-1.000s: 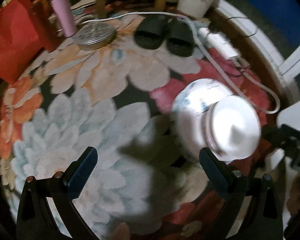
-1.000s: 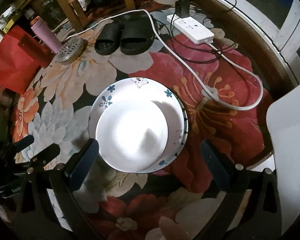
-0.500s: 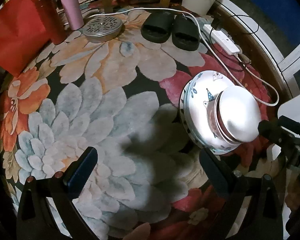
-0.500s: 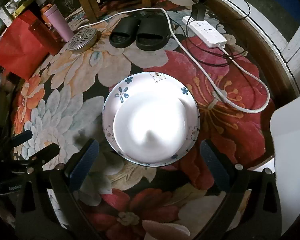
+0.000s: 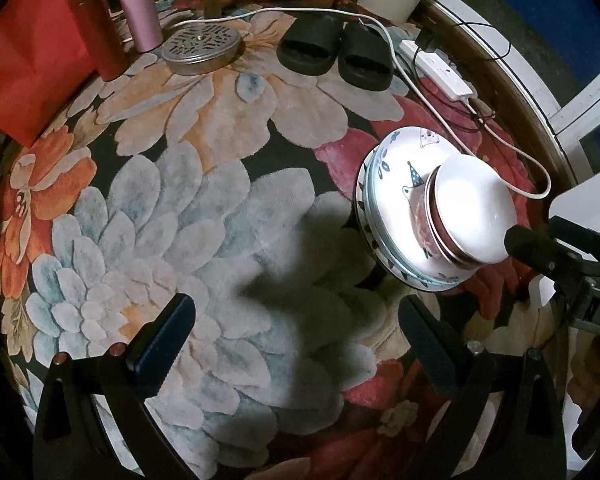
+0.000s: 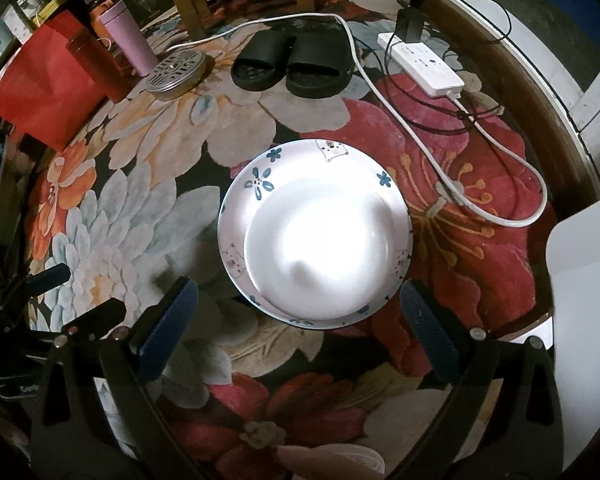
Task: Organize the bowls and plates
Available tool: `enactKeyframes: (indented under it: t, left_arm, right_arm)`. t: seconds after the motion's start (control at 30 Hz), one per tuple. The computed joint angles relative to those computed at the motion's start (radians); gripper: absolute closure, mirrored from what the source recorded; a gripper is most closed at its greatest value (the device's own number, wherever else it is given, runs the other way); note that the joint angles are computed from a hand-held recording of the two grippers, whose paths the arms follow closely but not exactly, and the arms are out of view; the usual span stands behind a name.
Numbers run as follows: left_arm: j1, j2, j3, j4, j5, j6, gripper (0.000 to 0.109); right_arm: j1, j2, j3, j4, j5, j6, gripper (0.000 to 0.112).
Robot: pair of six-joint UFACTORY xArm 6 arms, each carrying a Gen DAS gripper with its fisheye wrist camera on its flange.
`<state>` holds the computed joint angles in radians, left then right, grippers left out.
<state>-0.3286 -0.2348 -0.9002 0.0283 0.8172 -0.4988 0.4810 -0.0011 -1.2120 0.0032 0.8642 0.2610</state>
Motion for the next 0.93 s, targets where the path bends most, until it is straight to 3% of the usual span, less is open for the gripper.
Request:
enactKeyframes:
  t: [0.93]
  left_arm:
    - [-0.001, 0.006, 0.011, -0.020, -0.032, -0.007, 0.007]
  right_arm:
    - [-0.002, -0.004, 0.018, -0.042, 0.003, 0.025, 0.011]
